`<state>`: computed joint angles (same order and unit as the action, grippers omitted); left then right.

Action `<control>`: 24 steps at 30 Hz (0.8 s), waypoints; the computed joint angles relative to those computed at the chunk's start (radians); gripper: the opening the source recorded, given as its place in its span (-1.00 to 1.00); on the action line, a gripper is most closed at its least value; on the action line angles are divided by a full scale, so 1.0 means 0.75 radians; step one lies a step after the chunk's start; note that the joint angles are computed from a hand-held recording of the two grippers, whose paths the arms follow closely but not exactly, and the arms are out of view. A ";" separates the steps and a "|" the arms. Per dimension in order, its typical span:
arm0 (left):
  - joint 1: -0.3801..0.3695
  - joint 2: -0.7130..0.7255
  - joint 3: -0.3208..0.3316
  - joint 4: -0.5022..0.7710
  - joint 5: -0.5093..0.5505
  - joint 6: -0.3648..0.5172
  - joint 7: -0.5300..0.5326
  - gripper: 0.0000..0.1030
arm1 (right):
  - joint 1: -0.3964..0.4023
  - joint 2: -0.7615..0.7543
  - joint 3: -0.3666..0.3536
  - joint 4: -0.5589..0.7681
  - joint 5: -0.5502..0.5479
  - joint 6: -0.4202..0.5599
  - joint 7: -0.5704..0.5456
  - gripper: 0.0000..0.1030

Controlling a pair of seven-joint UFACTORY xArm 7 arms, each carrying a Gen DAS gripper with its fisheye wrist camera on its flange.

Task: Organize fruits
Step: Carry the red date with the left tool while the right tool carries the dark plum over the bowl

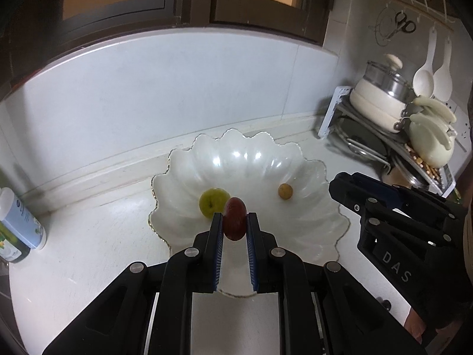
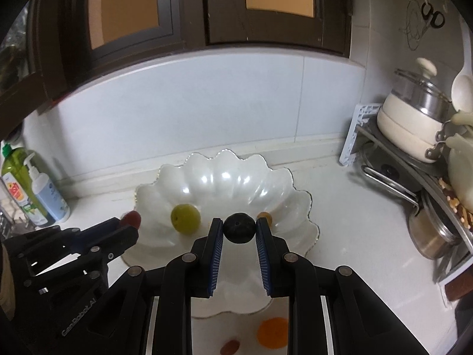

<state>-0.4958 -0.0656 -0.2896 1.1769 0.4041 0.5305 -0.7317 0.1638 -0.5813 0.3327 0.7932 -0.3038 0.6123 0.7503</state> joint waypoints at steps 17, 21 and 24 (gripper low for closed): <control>-0.071 0.278 0.079 0.235 -0.117 0.144 0.146 -0.68 | 0.036 0.286 -0.153 0.084 0.121 0.042 -0.125 -0.53; -0.086 0.336 0.093 0.291 -0.157 0.191 0.190 -0.68 | 0.045 0.329 -0.170 0.107 0.136 0.059 -0.151 -0.53; -0.098 0.362 0.106 0.311 -0.168 0.209 0.195 -0.67 | 0.049 0.350 -0.176 0.122 0.136 0.075 -0.164 -0.53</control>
